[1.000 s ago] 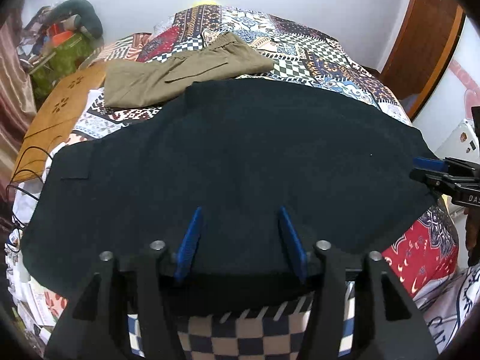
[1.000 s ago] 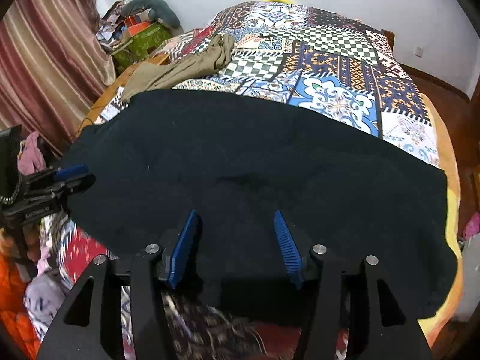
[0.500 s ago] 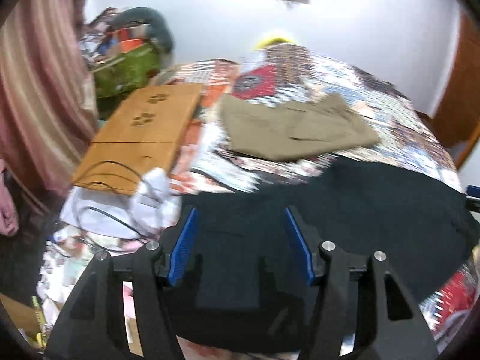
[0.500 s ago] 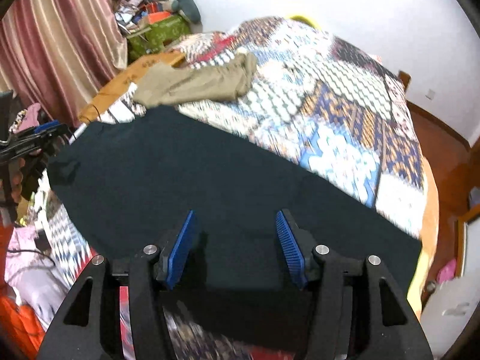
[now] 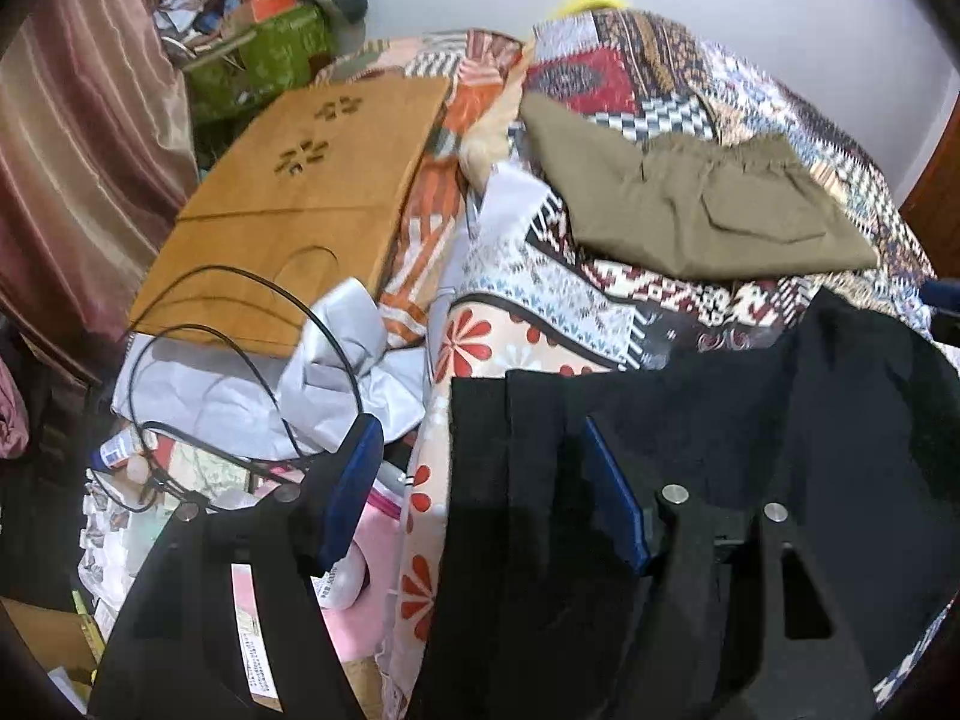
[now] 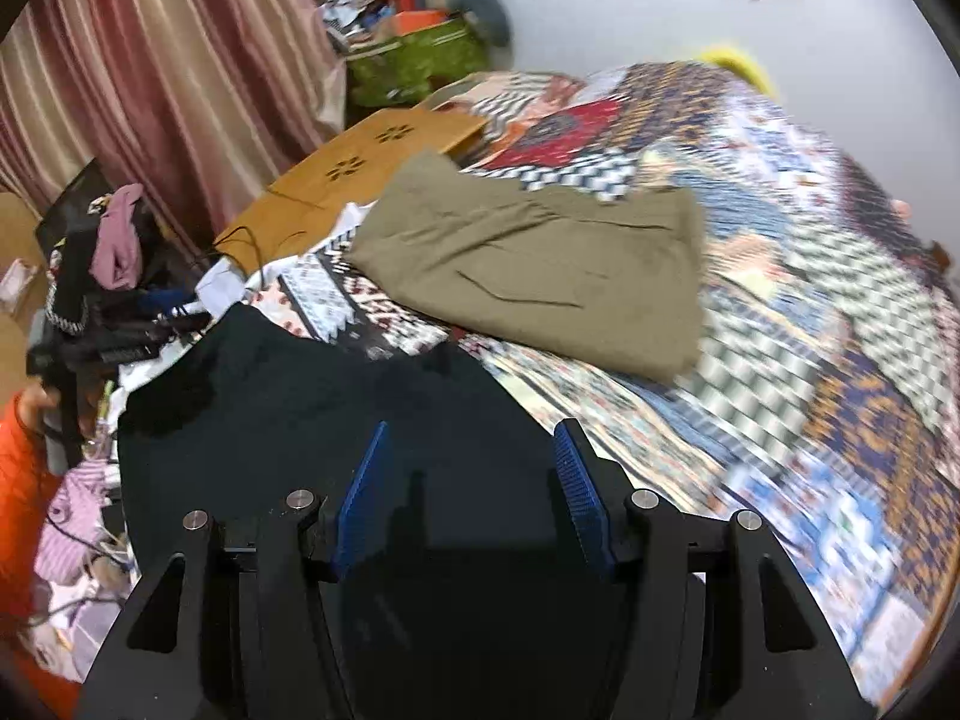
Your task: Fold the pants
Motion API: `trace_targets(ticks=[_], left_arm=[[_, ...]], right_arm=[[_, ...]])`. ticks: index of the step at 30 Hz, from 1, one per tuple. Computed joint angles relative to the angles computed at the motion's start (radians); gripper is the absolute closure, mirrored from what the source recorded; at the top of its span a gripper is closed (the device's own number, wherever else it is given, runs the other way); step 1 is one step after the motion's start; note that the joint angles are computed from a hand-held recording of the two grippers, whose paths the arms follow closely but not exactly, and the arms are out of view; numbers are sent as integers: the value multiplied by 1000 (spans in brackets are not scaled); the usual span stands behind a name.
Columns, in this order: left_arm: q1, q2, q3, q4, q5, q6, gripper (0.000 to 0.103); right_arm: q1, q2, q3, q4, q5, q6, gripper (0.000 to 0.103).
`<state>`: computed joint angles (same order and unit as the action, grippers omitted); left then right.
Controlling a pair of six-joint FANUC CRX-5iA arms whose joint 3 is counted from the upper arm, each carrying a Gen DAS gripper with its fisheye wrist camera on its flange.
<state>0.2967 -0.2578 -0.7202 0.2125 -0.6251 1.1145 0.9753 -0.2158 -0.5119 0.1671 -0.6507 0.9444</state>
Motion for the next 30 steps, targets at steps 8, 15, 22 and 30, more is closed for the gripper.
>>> trace_targets(ticks=[8, 15, 22, 30], left_arm=[[-37, 74, 13, -8, 44, -30, 32], [-14, 87, -12, 49, 74, -63, 30], [-32, 49, 23, -118, 76, 97, 25], [43, -197, -115, 109, 41, -114, 25]], right_arm=[[-67, 243, 224, -272, -102, 325, 60], [-39, 259, 195, -199, -61, 316, 97], [-29, 248, 137, 43, -55, 87, 98], [-16, 79, 90, -42, -65, 66, 60]])
